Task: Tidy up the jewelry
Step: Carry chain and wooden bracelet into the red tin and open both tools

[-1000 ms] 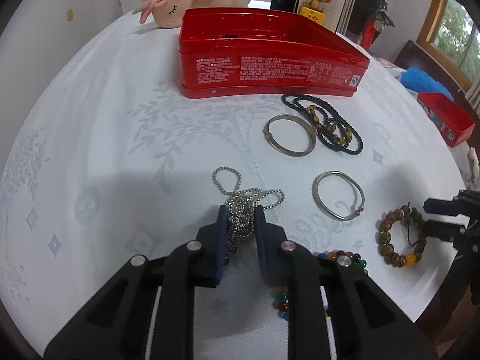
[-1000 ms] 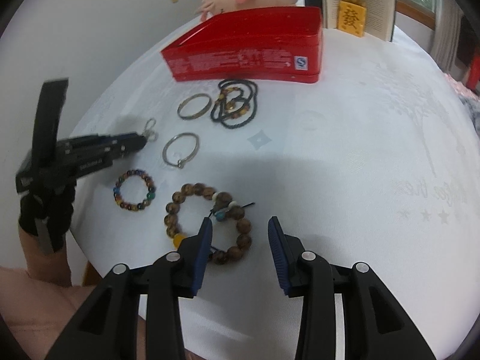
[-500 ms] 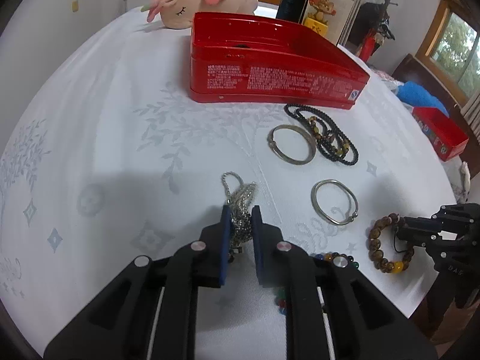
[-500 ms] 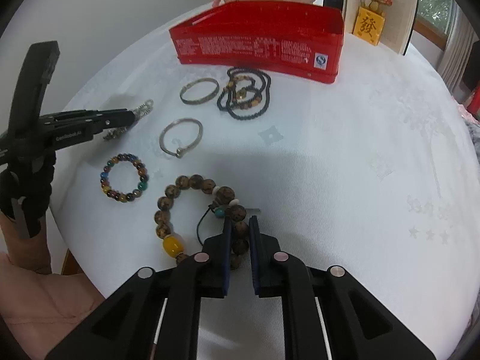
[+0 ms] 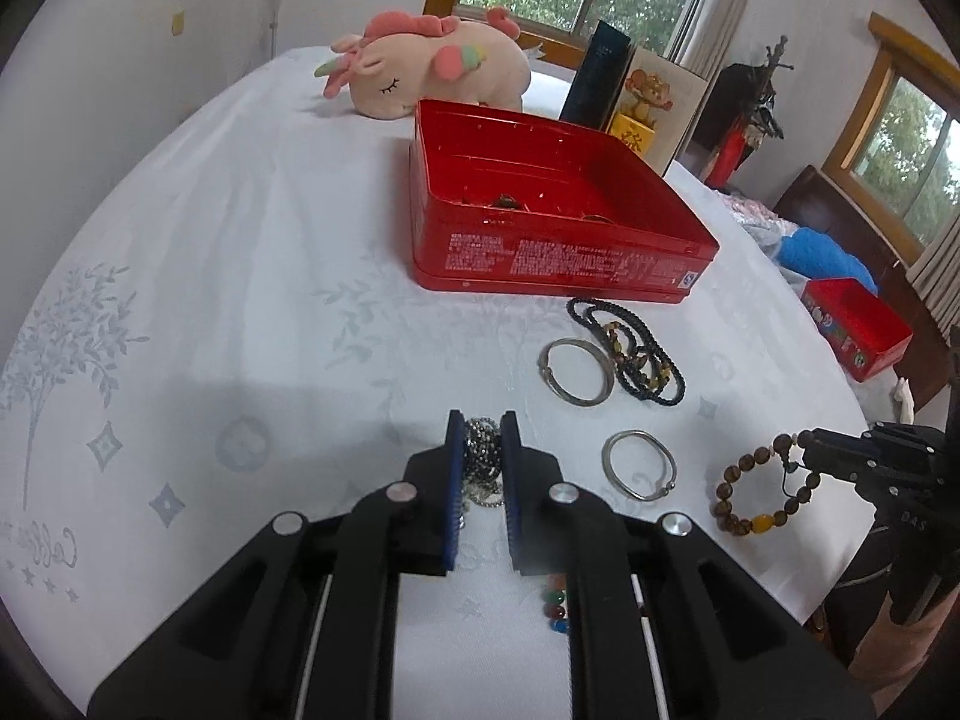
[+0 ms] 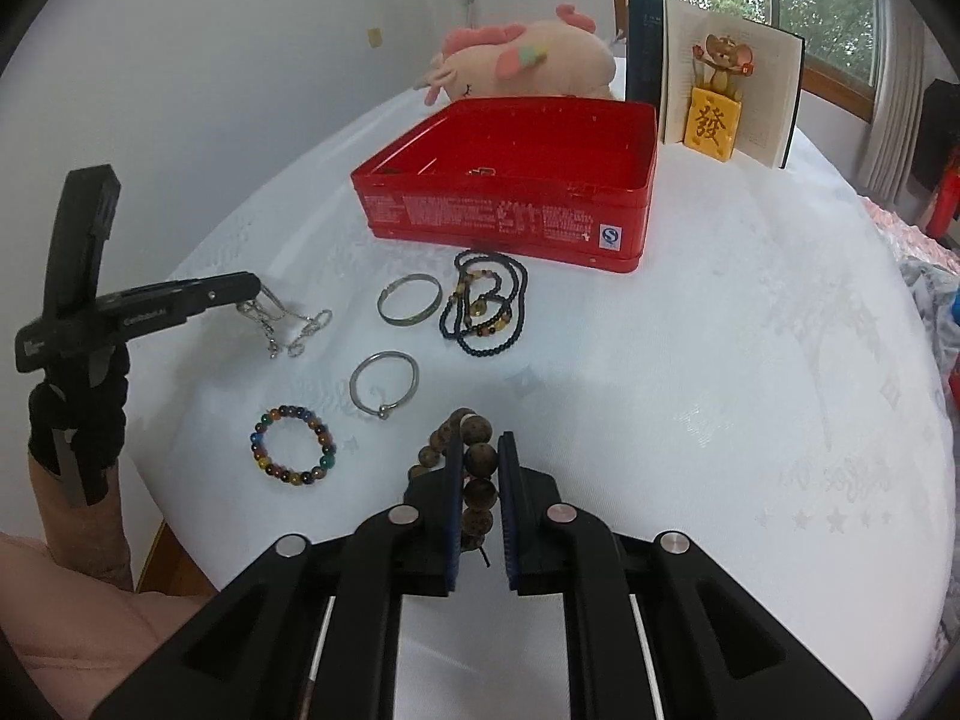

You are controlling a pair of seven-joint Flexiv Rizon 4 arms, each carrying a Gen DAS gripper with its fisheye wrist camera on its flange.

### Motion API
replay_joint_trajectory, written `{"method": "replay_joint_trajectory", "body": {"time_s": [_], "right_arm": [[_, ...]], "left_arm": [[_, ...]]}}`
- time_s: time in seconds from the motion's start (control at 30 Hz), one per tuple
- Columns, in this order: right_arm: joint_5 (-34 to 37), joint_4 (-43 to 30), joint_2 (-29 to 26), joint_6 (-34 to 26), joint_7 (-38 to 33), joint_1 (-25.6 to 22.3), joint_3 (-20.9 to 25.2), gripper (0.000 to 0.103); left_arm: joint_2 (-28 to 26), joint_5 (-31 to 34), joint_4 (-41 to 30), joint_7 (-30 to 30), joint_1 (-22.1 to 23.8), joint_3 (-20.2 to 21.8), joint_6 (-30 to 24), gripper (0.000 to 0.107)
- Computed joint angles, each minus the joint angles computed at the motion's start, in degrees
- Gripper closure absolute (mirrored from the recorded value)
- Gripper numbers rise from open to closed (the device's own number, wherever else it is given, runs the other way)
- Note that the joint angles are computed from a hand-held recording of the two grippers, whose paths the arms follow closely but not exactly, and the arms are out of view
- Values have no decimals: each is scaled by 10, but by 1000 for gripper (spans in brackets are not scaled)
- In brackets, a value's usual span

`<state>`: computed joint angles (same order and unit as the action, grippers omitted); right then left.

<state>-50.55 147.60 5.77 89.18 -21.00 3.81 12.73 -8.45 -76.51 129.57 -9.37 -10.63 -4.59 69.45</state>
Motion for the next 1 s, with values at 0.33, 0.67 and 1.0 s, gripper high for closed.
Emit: {"method": "replay_joint_trajectory", "body": {"time_s": [0.33,0.67,1.0], "right_arm": [[12,2,-19,13,-6,10,-10,92],[24,1,-29,17,-14,16,-17,92],[27,2,-32,24,-16,17,-22,92]], "left_arm": [[-54,152,-7,-93,24,-13,37,85],[-61,185,-3,-104,45,-39,55,63],[-55,158,7,-102,43,-50,59,92]]}}
